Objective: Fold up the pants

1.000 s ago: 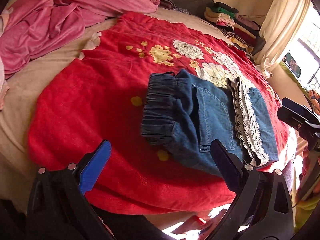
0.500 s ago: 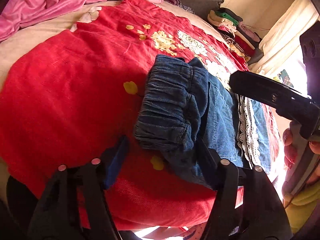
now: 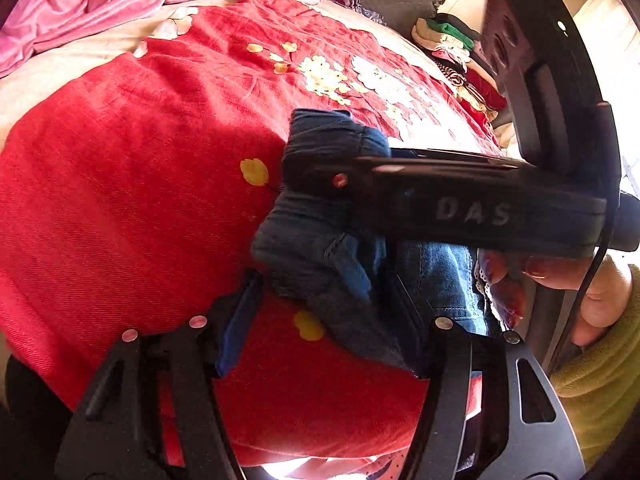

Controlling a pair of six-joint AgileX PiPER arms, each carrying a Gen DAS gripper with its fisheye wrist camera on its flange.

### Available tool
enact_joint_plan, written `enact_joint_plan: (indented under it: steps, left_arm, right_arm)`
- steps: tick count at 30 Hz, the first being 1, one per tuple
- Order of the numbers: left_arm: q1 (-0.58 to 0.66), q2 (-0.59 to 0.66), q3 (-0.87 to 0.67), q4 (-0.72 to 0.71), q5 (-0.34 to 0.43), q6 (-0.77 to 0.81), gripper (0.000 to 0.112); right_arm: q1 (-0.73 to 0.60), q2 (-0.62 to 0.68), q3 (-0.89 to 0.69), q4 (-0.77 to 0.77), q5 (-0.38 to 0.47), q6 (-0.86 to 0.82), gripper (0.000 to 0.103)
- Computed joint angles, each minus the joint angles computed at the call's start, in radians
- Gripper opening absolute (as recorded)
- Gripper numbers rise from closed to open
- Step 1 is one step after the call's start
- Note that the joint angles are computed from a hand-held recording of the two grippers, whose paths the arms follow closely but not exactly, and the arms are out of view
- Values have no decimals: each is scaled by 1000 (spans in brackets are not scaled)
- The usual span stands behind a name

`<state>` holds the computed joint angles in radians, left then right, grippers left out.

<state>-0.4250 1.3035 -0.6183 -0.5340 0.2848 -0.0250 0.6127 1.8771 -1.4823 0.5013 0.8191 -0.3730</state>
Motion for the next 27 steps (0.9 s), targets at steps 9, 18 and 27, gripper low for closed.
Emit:
enact_joint_plan:
  steps: [9,18,27]
  left_arm:
    - [5,2,-71,-258,79,247,68]
    - [-209,56,-268,60,118,-120,47]
    - [-416,221,-484,418,125,-467,47]
  right_arm:
    - [-228,-230,205,403,71,-327,39]
    - [-489,-378,335,533,206,-485,39]
    - [-768,-456,458,577,284,-609,54]
